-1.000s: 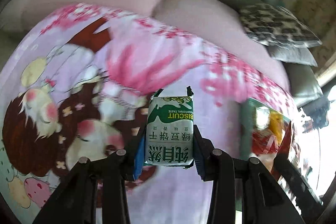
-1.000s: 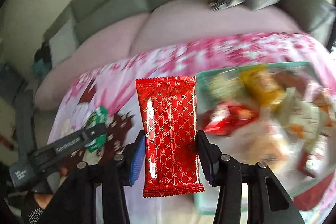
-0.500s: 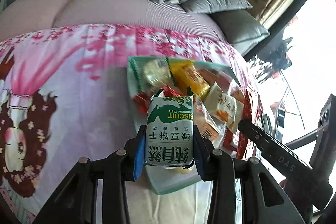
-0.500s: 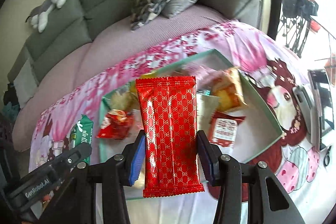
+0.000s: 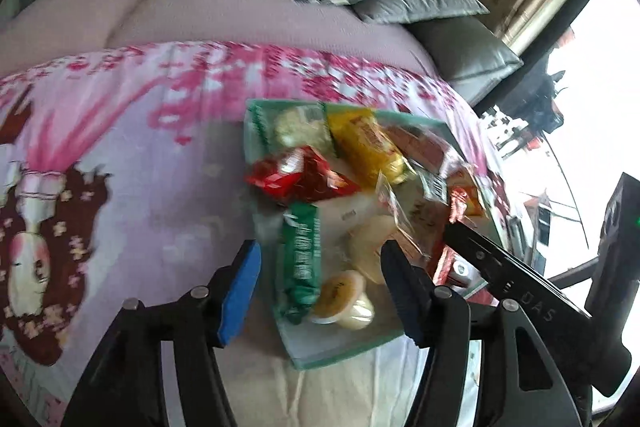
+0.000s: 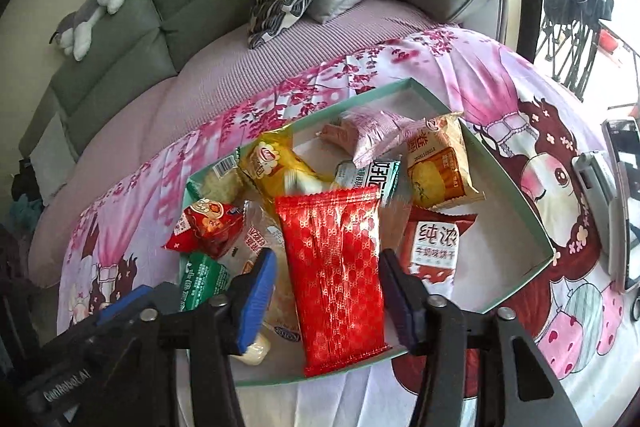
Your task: Organize snacks
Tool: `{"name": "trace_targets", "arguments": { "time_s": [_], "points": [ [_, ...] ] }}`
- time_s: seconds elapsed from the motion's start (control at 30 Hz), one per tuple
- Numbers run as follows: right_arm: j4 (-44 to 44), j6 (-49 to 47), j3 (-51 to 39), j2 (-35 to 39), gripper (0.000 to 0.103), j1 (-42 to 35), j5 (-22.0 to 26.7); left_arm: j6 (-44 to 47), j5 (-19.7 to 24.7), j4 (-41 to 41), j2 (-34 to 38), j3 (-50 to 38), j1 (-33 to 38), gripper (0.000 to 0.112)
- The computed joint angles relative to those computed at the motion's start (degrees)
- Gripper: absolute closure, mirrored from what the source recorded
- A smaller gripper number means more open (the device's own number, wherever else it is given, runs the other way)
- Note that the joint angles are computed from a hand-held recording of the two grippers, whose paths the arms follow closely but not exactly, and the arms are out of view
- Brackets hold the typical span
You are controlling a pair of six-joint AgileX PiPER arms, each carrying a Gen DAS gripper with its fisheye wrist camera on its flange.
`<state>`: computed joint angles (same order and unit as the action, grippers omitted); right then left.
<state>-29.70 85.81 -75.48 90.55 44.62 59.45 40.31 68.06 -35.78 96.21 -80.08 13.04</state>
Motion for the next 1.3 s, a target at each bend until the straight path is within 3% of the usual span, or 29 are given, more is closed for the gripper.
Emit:
{"name": "trace_targets", "arguments": {
  "time_s": [0.1, 0.33, 0.5, 0.63, 0.83, 0.97, 1.3],
  "points": [
    [-0.67, 0.2, -1.07, 0.33, 0.035, 1.53, 1.36, -1.47, -3.97, 2.03, -2.34, 2.23, 1.79, 0.039],
    [-1.98, 2.7, -2.02, 2.17, 0.002, 8.11, 0.4, -1.17, -14.59, 7.79, -7.46, 9.46, 7.41, 0.017],
    [-2.92, 4.29, -2.96, 4.18, 0.0, 11.75, 0.83, -1.23, -19.23, 14.31, -9.98, 14.05, 11.18, 0.016],
    [-2.36, 2.94, -4.5, 5.75, 0.0, 12.65, 1.13, -7.55, -26.27, 25.0, -13.46, 18.45, 10.38, 0.016],
    [-3.04, 2.82, -4.61, 5.72, 0.0, 13.02, 1.16, -2.58, -20.87, 17.89, -12.3, 16.67, 13.64, 0.016],
    [-3.83, 4.13, -3.62, 4.89, 0.0, 12.85, 1.04, -6.11, -22.39, 21.47, -12.77, 17.74, 11.08, 0.016],
    [-4.28, 5.93, -0.02, 3.1, 0.0, 11.57, -2.08, -6.79, -21.19, 22.97, -12.04, 17.22, 9.58, 0.016]
  ]
}}
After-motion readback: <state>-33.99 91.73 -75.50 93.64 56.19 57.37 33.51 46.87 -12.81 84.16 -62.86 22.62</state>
